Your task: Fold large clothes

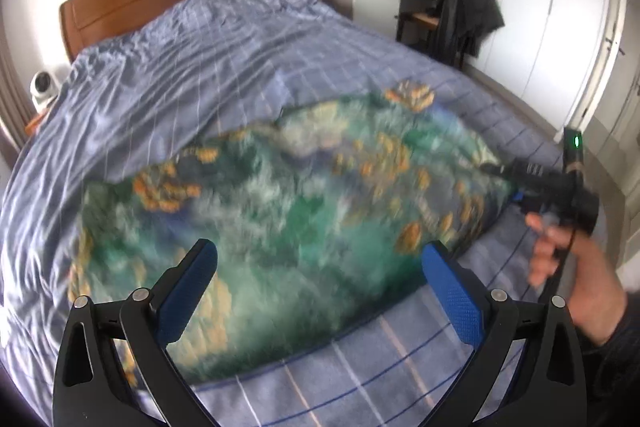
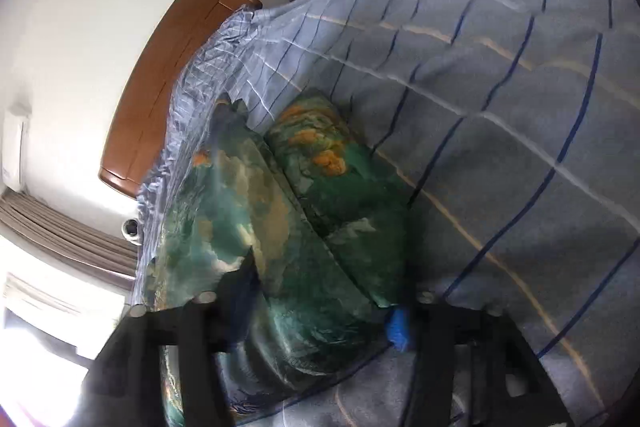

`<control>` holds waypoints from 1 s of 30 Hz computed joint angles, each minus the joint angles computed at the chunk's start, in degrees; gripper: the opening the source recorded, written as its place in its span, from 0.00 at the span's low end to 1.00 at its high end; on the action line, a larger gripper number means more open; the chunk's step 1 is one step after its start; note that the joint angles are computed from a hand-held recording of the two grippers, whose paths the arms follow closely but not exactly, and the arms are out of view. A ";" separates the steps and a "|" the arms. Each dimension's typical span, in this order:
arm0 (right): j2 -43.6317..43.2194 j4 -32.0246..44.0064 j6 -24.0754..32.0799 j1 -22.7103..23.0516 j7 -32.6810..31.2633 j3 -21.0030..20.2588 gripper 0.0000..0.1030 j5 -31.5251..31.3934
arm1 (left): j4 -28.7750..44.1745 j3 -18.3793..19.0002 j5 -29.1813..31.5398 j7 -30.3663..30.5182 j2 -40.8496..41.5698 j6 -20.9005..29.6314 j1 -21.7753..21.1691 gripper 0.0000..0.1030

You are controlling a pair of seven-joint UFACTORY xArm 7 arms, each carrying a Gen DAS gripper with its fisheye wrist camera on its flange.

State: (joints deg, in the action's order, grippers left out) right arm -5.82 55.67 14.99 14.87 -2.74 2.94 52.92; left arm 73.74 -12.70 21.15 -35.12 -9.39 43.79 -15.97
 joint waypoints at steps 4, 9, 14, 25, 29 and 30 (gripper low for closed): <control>-5.86 -3.22 -7.12 0.48 2.14 3.53 0.29 -14.22 | 10.29 0.78 -4.24 6.39 5.56 0.33 -1.28 0.99; -11.53 -2.75 -11.24 0.43 1.94 9.57 0.29 -32.00 | 28.44 2.35 -22.51 19.65 16.36 7.25 -2.69 0.99; -12.49 -0.94 -13.36 -0.77 0.69 17.74 0.29 -47.39 | 32.37 4.09 -26.86 23.05 16.74 13.01 -1.83 0.99; -9.01 2.36 -12.23 1.77 1.24 25.86 0.29 -66.83 | 14.98 5.57 -18.24 15.55 6.24 12.80 0.36 0.57; -7.30 2.91 -10.26 10.59 -2.39 18.22 0.44 -63.61 | 8.17 6.60 -23.59 15.27 2.49 7.68 2.40 0.36; -9.14 1.38 -9.45 15.73 -6.52 14.05 0.51 -59.12 | 6.47 7.08 -25.06 15.76 1.44 6.33 2.89 0.35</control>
